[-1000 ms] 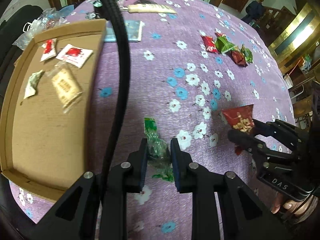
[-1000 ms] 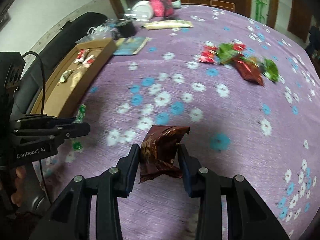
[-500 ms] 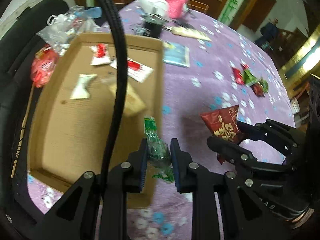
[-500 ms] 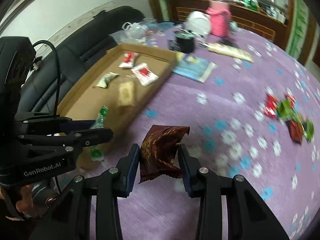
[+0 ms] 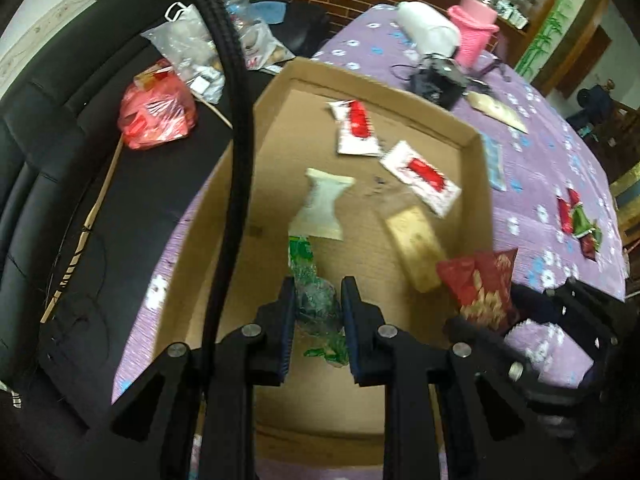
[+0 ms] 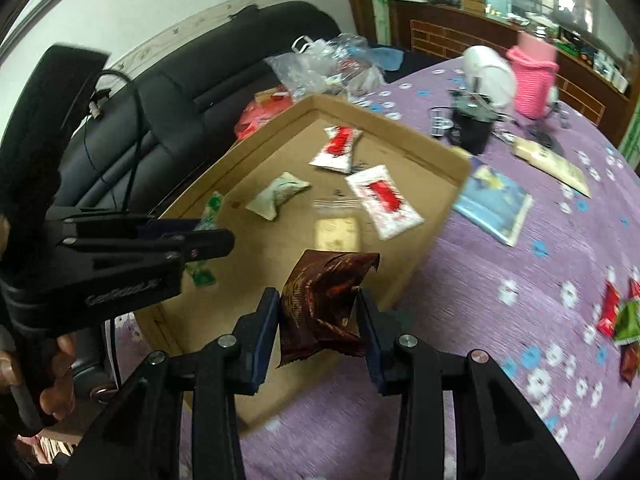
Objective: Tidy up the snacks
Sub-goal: 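Carry the green candy and brown-red packet over the cardboard box, then open both tools to drop the green candy and packet into the box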
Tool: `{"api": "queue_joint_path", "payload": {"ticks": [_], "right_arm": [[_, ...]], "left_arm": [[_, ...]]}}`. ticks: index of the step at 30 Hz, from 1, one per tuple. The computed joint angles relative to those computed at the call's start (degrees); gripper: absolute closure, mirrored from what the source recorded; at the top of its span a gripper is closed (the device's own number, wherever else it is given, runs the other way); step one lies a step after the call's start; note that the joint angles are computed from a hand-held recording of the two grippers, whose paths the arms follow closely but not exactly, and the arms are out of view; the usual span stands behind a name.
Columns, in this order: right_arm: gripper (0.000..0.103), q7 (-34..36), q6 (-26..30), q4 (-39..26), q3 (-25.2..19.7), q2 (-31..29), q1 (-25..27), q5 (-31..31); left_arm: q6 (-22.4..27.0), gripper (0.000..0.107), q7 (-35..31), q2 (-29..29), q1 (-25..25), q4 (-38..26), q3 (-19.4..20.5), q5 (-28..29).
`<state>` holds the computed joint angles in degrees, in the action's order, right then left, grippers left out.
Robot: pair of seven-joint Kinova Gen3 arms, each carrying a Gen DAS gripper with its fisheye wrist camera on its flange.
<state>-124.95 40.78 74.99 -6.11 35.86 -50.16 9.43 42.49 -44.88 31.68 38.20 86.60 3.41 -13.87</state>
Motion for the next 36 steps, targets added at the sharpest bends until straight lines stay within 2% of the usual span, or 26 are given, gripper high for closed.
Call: {"api": "queue_joint_path", "payload": {"ticks": [6,14,17,18,20,23,26,31,36], "right_arm": [[0.065,3.39,3.53,-6.42,-0.97,4.67,-0.2,-1.31],[0.065,5.35,4.72,-8.04,-0.74,6.08,-0.45,-2.51],[0.057,5.54,5.72,-8.66,-0.17,6.38,-0.86,-2.27],[0.055,5.43,5.44,-8.36,-0.18,6.26,-0.75,-2.41],[0.054,5.01,5.15,-7.79,-0.06,5.96,-0.61,-2.6],[0.045,3.82,4.14,-6.04,0.31,4.79,-0.83,-2.26],[0.044,3.01,3.23,-4.72,0.49,3.82,-1.14,-1.58],[0.042,1.59,1.13,-1.21,0.33,1.51,-1.22,-0.99],[0.042,-1.06,-2.86,5.46,0.53,-2.77,-1.08,-0.22]], "left_arm": [[1.9,0.083,-0.97,2.35,-1.28,-2.0,-0.03,0.8],[4.07,0.083,-0.57,3.61,-0.38,-3.55,-0.71,0.03],[5.19,0.082,-0.37,3.98,0.2,-4.3,-0.84,-0.44],[5.2,0.081,-0.21,3.94,0.38,-4.3,-0.89,-0.63],[5.27,0.066,0.22,3.91,0.53,-4.29,-0.98,-0.78],[3.54,0.058,1.17,3.18,1.07,-2.97,-1.34,-1.52],[4.11,0.052,2.1,3.19,2.02,-3.23,-1.64,-2.56],[4.21,0.045,4.64,2.34,3.65,-2.85,-1.81,-3.9],[3.89,0.044,7.09,1.98,5.57,-3.35,-1.69,-5.33]]}}
